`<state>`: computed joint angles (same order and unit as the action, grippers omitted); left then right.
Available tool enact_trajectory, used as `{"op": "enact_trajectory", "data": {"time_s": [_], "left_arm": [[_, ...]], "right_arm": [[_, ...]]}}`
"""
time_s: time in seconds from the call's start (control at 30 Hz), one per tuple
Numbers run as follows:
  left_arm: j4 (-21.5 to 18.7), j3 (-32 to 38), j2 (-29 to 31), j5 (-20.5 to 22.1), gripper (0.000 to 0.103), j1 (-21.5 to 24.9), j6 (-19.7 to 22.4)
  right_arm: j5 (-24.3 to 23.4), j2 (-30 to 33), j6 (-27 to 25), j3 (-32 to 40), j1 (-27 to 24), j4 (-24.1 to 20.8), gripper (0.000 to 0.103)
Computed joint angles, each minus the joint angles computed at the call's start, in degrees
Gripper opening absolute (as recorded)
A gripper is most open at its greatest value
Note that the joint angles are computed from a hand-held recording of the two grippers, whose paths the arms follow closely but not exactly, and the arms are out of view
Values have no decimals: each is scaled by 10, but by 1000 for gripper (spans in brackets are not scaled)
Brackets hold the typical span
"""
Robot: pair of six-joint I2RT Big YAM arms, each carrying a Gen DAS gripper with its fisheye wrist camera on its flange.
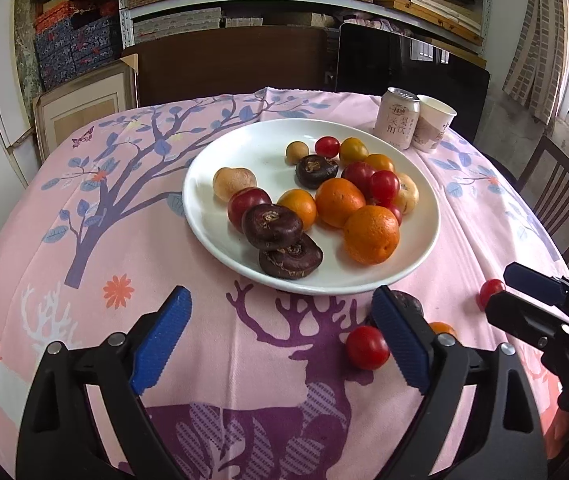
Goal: Organize fruits
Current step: 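Grasp a red tomato with the right tool while the left tool grasps another red tomato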
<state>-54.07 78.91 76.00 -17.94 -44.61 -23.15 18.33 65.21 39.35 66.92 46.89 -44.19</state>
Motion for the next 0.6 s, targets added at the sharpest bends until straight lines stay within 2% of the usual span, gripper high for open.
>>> {"op": "enact_trajectory", "data": {"time_s": [0.2,0.4,0.6], "left_arm": [[-4,-36,-29,10,92,-12,-18],[2,-65,-53,11,94,-24,-18],[23,-87,-62,10,94,-32,7]], "right_arm": [[22,-34,31,-36,22,-21,70],[46,-64,60,-63,24,-50,70],[81,-35,65,-46,25,-117,70]]}}
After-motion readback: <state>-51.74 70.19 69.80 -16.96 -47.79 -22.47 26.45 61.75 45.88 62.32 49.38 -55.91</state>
